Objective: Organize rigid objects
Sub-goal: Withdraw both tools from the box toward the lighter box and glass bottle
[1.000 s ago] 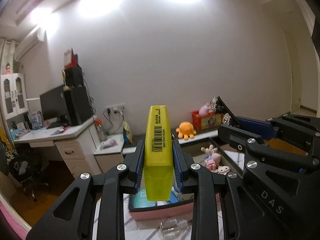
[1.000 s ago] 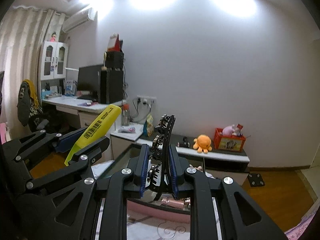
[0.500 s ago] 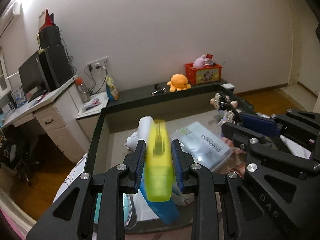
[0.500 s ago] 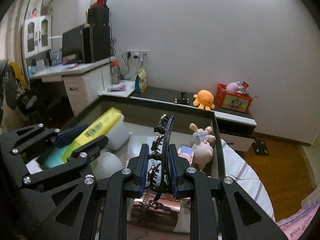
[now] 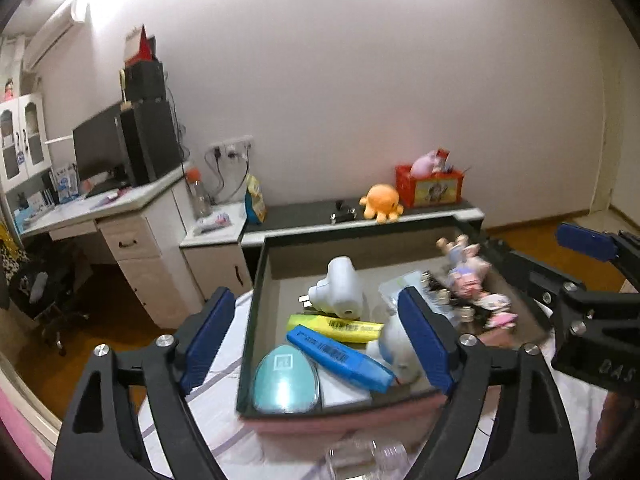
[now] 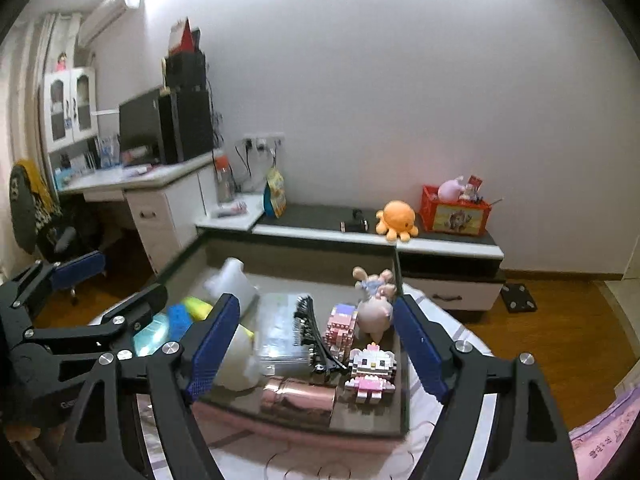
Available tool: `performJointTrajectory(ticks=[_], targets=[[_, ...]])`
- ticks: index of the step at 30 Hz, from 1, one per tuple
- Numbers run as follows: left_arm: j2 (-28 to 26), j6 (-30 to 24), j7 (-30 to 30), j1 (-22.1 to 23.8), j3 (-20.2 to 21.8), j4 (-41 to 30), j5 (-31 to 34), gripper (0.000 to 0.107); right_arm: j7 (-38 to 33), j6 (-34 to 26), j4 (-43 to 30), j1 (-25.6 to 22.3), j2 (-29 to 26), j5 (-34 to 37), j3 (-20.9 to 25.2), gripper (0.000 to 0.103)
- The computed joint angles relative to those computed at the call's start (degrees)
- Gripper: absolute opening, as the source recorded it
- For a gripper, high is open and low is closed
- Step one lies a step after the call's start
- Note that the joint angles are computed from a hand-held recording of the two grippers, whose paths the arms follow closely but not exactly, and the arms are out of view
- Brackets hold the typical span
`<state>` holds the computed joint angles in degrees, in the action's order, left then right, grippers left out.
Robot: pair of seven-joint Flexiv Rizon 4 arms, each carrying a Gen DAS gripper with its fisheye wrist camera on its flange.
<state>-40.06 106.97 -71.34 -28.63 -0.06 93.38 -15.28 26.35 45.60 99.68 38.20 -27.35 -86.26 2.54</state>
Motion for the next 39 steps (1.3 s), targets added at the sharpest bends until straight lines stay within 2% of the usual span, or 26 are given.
performJointTrajectory(ticks=[4,7,9,10,12,15,21,26,31,39], targets=[[5.81,7.08,-0.84,0.21,-0.34,8.35,1.33,0.096,1.12,-5.47,2.01,2.92,3.34,-1.55,1.61,0.082],[10.22,12.52,-1.95,1.50,-1.86,14.84,1.71,0.103,3.13,-9.65,3.68,4.70,5.59,-2.99,3.42,0.085],[12.79,15.96,-3.43,3.73,-4.02,18.80,3.57,0.103,4.11,-12.57,4.70,6.03,6.92,-4.16,4.70,0.086],[14.07,17.51,-3.87,3.82,-4.21,20.81,3.42,0.103,4.14,-14.10,5.06,6.62,7.34,-4.17,5.35,0.089],[16.43,20.70,-4.69,3.95,-4.57,24.76,3.31,0.103,4.53,-17.07,5.61,8.05,8.02,-4.21,6.61,0.102],[19.34,24.02,-6.84,5.26,-5.75,29.72,4.55,0.103,4.40,-21.23,5.86,10.09,8.20,-4.00,7.89,0.103],[23.09,27.58,-10.63,7.16,-6.84,36.19,7.51,0.103,5.97,-28.33,5.94,14.28,7.83,-2.90,9.55,0.103],[24.42,28.75,-9.86,6.33,-6.37,38.71,6.79,0.103,6.16,-31.10,5.63,16.49,7.39,-1.84,10.07,0.103],[24.82,30.35,-8.60,5.72,-6.23,40.54,6.12,0.103,6.93,-32.19,5.74,17.57,7.27,-0.80,10.33,0.103],[23.62,28.86,-8.59,7.32,-6.24,40.99,7.22,0.103,8.22,-30.61,5.19,17.46,5.94,1.03,9.95,0.103]])
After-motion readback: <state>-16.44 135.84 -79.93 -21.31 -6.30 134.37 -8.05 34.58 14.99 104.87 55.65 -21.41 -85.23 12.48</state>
